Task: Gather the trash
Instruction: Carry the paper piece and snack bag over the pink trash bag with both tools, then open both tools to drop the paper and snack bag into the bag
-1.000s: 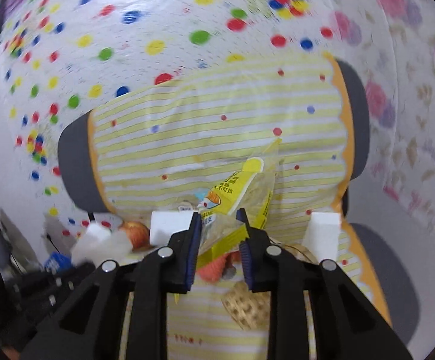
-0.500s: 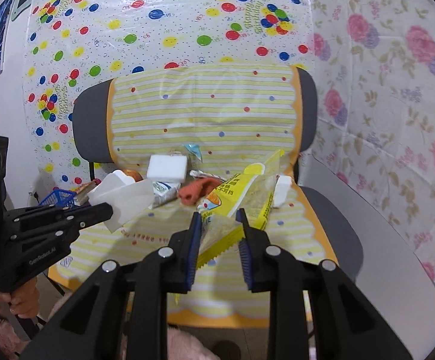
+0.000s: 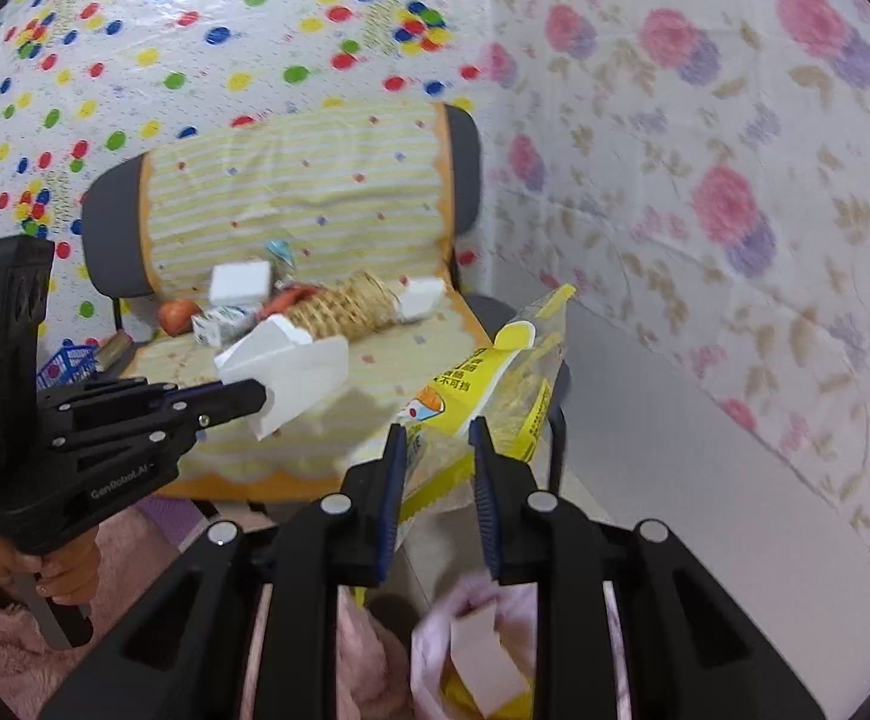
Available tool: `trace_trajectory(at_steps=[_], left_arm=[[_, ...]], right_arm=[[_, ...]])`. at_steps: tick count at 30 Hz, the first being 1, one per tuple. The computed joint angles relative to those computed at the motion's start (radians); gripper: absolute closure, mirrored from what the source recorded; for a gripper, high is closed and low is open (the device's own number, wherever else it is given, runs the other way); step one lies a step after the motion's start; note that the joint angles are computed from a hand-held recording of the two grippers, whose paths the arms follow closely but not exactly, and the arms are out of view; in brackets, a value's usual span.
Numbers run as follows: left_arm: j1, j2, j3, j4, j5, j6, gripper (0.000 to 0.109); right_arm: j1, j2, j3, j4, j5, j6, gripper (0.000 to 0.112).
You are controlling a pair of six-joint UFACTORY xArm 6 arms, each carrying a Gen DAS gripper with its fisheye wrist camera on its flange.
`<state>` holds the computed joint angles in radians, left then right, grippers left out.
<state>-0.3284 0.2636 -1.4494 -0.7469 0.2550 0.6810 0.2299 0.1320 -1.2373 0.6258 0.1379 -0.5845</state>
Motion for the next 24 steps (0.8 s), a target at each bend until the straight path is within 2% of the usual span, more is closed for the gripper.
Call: trace_trajectory(at_steps=[4, 8, 16, 19, 21, 24], left_arm=[[-0.048, 0.039, -0.012, -0.071, 0.047, 0.076, 0.106], [-0.075, 0.094, -0.048, -0.070, 0.107, 0.071, 0.106], [-0.105, 0.215, -0.164, 0.039, 0.173, -0.010, 0.104], [-0.112, 0.262, -0.218, 0.087, 0.188, -0.049, 0.102], [-0.110, 0.289, -0.255, 0.108, 0.213, -0.072, 0.094], [-0.107, 0.323, -0.301, 0.152, 0.239, -0.116, 0.083]], right_arm=[[-0.040, -0.045, 0.120, -0.094, 0.008, 0.122, 0.091], [-0.066, -0.058, 0.193, -0.094, 0.025, 0.159, 0.091], [-0.104, -0.003, 0.196, -0.011, 0.044, 0.130, 0.089], [-0.119, 0.029, 0.178, -0.024, 0.039, 0.145, 0.087], [-0.126, 0.053, 0.159, -0.012, 0.039, 0.142, 0.078], [-0.138, 0.071, 0.139, -0.019, 0.044, 0.168, 0.077]])
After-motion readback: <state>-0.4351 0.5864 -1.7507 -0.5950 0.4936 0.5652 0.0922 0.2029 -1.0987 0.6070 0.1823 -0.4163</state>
